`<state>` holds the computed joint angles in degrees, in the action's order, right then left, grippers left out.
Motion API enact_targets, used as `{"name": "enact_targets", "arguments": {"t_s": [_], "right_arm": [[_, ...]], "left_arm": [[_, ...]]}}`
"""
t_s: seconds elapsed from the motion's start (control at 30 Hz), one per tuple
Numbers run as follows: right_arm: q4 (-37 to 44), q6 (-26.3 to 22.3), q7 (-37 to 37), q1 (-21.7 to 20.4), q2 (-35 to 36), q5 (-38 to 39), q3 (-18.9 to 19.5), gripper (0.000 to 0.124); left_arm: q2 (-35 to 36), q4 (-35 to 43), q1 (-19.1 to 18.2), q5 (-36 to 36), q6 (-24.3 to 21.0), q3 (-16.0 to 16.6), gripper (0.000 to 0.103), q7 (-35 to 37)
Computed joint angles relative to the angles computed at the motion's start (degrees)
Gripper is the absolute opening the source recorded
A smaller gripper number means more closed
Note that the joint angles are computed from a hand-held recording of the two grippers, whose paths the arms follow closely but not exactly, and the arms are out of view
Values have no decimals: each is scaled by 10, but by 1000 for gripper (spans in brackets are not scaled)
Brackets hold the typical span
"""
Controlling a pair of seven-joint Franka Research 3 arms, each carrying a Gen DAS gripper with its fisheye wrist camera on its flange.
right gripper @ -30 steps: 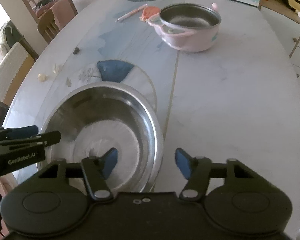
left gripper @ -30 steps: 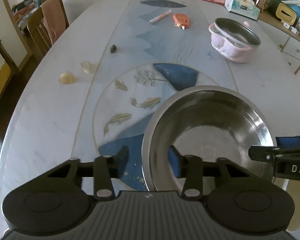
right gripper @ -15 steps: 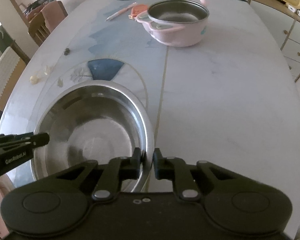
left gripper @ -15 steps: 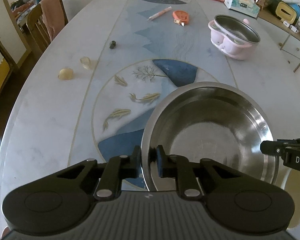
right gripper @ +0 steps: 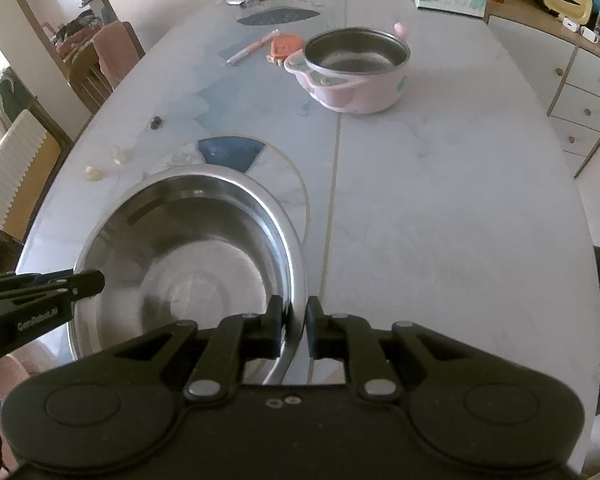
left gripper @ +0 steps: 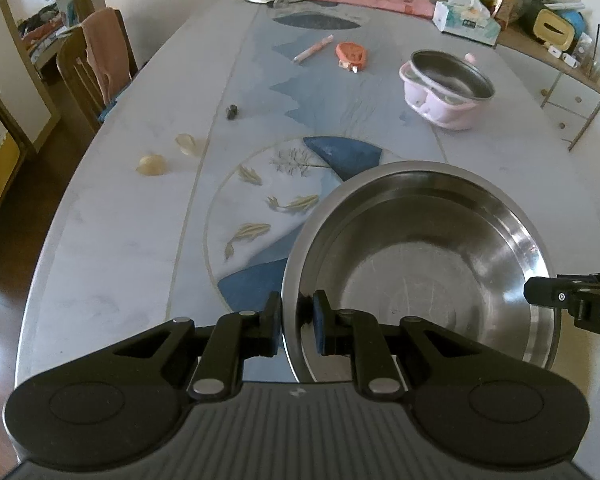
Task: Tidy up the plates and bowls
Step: 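Lift the steel bowl with both tools and carry it beside the plate stack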
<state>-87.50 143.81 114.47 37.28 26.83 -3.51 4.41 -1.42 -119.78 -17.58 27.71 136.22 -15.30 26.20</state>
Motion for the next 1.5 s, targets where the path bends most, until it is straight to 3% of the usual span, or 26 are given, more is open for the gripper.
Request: {"name": "enact_targets", "arguments": {"t_s": [0.43,0.8,1.1,1.5], "right_arm": [[-128,30,76,4,-124,-35,13,11],[-257,60,189,-19,-239,-90,44,11],[-365,67,257,-55,-325,-100,89,11],[-457,84,290,-69,-364,-74,122,11]], "left_arm": [[-96,-52,-12,-62,2,-12,15,69],[-147,-80,-45,-111,15,-24,15,136],[-169,-119,-76,-152,35,-35,15,168],[-155,-156,-103,-162,51,-49,15,166]]}}
